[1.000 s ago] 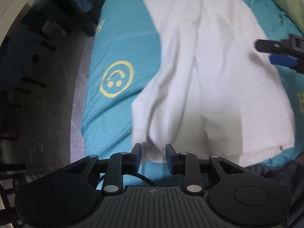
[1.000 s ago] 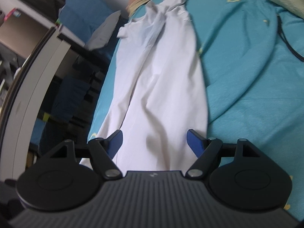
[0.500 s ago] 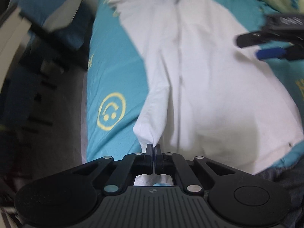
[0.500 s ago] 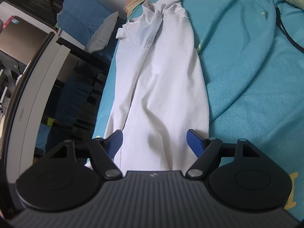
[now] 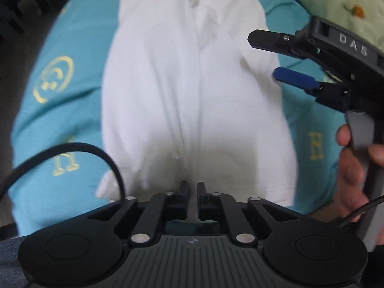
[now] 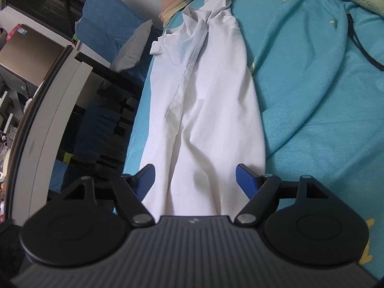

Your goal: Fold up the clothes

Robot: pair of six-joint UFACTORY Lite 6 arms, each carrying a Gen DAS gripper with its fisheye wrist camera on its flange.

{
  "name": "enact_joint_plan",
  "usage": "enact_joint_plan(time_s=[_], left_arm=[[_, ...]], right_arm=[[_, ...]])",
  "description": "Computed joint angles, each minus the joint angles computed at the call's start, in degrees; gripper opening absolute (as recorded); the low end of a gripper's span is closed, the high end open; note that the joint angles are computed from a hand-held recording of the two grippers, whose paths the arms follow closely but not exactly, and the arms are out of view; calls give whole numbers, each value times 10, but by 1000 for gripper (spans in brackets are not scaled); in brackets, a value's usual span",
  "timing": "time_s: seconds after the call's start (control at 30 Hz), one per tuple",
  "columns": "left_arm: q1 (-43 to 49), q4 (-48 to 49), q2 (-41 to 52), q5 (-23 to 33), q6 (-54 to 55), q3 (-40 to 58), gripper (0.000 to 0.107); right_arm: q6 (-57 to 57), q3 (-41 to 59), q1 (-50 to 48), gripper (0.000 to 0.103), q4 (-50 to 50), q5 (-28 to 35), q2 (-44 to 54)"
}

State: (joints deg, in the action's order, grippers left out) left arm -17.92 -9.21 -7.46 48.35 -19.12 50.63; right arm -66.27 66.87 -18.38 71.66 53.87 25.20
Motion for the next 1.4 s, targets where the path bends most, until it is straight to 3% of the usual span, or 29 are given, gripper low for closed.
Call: enact_joint_plan(time_s=[0.07, 0.13, 0.2, 0.3, 0.4, 0.5, 0.6, 0.67, 0.73, 0.93, 1.0, 1.03, 1.07, 1.23, 1.4], left_arm=[[38, -27, -45, 3, 42, -13, 31], [84, -56, -85, 10, 86, -22, 56], [135, -65, -121, 18, 98, -33, 62], [232, -64, -124, 11, 118, -53, 67], [292, -42, -43, -38, 108, -64, 66], [287, -24, 30, -97, 74, -70, 66], [260, -26, 42, -105, 88, -71, 66], [248, -45, 27, -97, 128, -83, 64], [238, -64, 8, -77, 166, -97, 49], [246, -107, -83, -27, 214, -147, 23], [244, -103, -118, -16, 214, -159, 16], [245, -102, -136, -13, 213, -164, 13], [254, -105, -151, -7, 216, -168, 12], [371, -187, -225, 70, 304, -162, 9], [539, -289, -306, 238, 379, -58, 9]], right_arm=[[9, -2, -13, 77, -10, 4, -5], [22, -7, -27, 77, -27, 9, -15], [34, -16, -41, 77, -48, 9, -28], [57, -44, -69, 77, -77, 15, -43], [103, -70, -89, 77, -121, 2, -51], [154, -69, -108, 75, -143, 11, -31], [167, -81, -105, 75, -157, 18, -40], [174, -98, -89, 75, -179, 25, -57], [177, -126, -66, 75, -202, 21, -88], [169, -291, 5, 74, -221, -50, -268], [193, -329, 25, 54, -245, -73, -328], [208, -336, 27, 29, -259, -79, -347], [224, -343, 30, 13, -275, -84, -366], [205, -305, -39, 10, -270, -4, -394], [190, -157, -132, 9, -224, 137, -378]])
